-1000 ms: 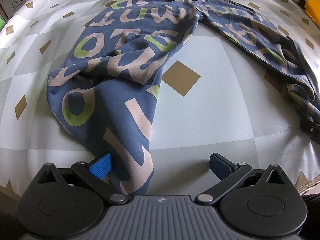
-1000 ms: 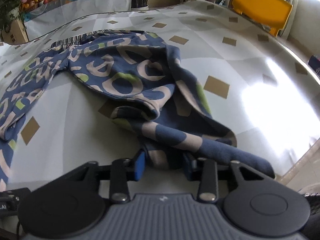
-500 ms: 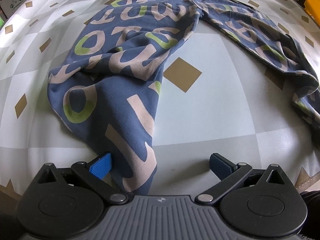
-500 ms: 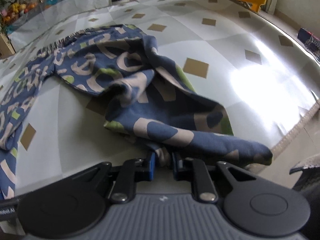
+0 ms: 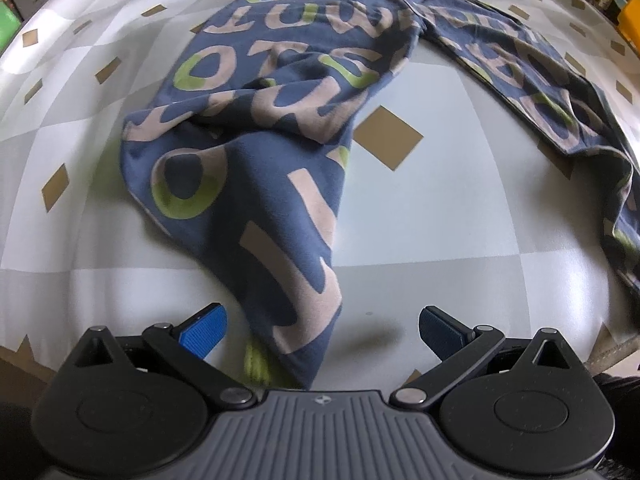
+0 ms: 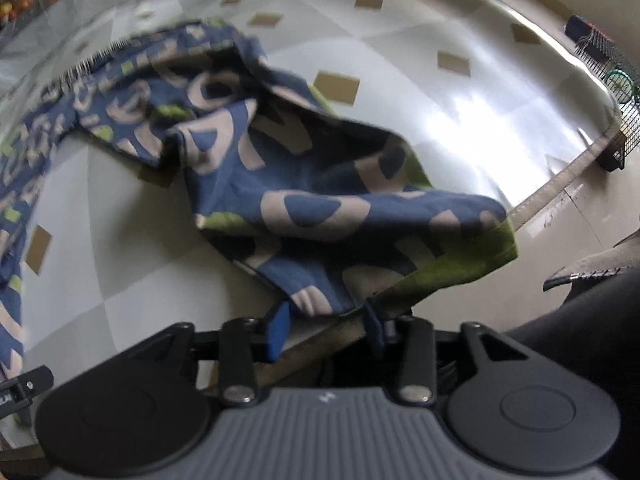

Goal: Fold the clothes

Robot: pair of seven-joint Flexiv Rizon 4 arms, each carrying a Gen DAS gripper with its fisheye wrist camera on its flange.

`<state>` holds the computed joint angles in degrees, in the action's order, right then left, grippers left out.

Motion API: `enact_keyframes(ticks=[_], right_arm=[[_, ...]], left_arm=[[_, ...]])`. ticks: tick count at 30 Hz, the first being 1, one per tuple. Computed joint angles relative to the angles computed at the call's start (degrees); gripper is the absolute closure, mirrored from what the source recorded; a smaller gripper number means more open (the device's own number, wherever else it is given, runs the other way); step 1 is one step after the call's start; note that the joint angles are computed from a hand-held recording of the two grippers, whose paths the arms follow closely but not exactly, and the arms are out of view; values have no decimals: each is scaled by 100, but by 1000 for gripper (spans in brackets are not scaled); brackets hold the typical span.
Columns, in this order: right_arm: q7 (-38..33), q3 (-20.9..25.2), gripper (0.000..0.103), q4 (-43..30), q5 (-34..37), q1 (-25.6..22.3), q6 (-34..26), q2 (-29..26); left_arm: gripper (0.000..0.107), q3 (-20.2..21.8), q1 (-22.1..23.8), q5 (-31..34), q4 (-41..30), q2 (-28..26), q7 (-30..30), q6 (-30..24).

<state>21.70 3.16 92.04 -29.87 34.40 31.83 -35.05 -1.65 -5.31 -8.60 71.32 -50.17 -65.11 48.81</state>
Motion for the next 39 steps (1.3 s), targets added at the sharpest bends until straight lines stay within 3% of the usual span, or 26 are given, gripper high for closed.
enact_keyframes(ticks=[4, 12, 18, 26, 29, 33, 39], right_arm=[[253, -194, 58, 270, -607, 94, 479, 86], [454, -342, 55, 455, -1004, -40, 1262, -32], [268, -328, 51, 191, -750, -17, 829, -233], [276, -412, 48, 164, -859, 21, 714, -327], [375, -428, 57, 182, -882, 31, 690, -312], [600, -415, 81, 296, -870, 4, 736, -225], [7, -79, 87, 149, -332, -188, 613, -179]], left_arm=[[4, 8, 23, -43, -18, -3, -110, -13], [4, -30, 35, -39, -18, -17, -67, 0], [4, -55, 24, -42, -18, -30, 27, 29], [4, -49, -3, -48, -60, -66, 69, 1], [4, -45, -5, -50, -76, -77, 68, -20], [4, -43, -3, -55, -71, -71, 53, -28], [4, -48, 21, -83, -37, -46, 31, -8]])
